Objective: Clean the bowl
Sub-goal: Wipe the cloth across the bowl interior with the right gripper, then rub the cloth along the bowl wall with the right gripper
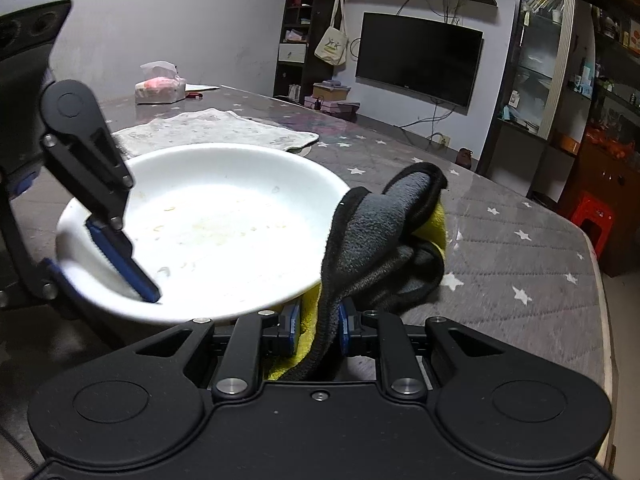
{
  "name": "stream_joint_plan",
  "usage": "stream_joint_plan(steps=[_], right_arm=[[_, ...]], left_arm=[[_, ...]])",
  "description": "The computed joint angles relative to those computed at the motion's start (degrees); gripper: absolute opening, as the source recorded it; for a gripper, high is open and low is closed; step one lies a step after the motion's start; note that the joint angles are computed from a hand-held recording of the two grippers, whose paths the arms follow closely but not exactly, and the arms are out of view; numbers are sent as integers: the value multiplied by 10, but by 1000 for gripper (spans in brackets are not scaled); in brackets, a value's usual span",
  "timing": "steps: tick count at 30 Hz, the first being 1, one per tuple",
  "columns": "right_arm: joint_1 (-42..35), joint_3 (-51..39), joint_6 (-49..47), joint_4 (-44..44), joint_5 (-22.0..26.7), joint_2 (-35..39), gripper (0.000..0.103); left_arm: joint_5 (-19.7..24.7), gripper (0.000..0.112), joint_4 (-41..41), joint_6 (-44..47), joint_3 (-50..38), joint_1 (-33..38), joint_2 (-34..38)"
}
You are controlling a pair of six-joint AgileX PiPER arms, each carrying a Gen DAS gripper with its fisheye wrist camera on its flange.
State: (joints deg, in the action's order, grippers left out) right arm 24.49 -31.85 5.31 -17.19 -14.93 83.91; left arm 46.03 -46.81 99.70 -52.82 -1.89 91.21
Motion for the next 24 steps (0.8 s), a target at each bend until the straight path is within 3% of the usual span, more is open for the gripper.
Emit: stream_joint_plan(steps=[4,9,14,24], right_arm=[[-16,-8,71,-76,-5,9,20],[-9,-4,41,-45,-2,4,21],[2,2,-9,12,-2,0,21],[24,23,-83,97,0,-24,20]], left_arm=[[-13,31,11,-34,0,-17,-2],[-19,31,11,-59,-4,-35,-4],[-29,31,6,-60,55,-30,-60],[-23,30,1,-54,47,-30,-51]])
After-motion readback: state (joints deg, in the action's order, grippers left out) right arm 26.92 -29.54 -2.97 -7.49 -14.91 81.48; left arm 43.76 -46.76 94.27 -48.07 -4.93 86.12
